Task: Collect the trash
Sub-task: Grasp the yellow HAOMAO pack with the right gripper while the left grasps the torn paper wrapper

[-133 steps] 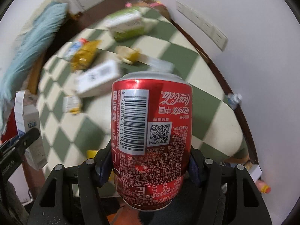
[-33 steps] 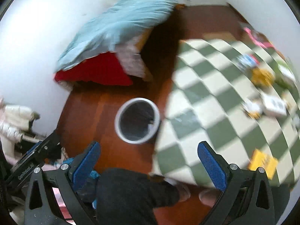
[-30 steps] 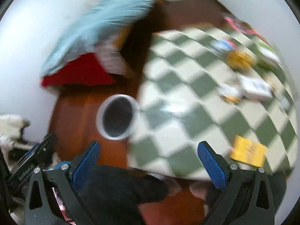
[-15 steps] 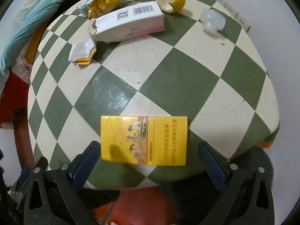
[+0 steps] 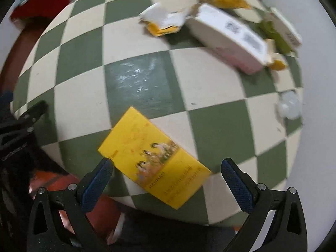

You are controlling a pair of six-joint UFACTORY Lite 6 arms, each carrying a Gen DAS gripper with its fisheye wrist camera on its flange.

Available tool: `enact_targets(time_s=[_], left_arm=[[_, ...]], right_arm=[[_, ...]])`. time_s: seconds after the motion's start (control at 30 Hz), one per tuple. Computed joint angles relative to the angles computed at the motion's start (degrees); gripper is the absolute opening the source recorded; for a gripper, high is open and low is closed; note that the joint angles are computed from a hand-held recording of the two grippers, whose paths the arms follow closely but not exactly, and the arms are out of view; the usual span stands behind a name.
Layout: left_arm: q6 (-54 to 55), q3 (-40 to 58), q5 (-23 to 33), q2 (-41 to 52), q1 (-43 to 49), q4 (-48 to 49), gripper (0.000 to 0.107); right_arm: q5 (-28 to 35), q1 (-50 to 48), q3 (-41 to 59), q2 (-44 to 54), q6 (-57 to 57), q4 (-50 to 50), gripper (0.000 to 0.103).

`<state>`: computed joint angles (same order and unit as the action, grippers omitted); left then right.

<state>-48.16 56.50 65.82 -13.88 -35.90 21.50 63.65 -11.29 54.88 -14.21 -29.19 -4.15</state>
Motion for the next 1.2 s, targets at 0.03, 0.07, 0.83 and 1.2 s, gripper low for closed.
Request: enact_targets(time_s=[0.03,0.07,0.83,1.2], left_arm=[[-0.1,0.4,0.2,0.3,-0.4,0.3,0.098],[-0.2,0.5,0.3,0.4,-0.8,0.4,0.098],[9.5,21.4,-0.6,18.2,-0.1,-4.1,0.098],[19.4,59.2,2.1,48.1,0.3,-14.4,0.096]], right_arm=[[0.3,0.3,0.0,0.7,-1.0,-0.8,0.102],[0.7,0.5,-0.2,1.0,-2.5,-0.5,0.101],[-6.7,-22.3,6.4,6.4,-4.9,13.8,0.067],[-3.3,-32.7,28.6,25.9,6.5,16.6,0.077]])
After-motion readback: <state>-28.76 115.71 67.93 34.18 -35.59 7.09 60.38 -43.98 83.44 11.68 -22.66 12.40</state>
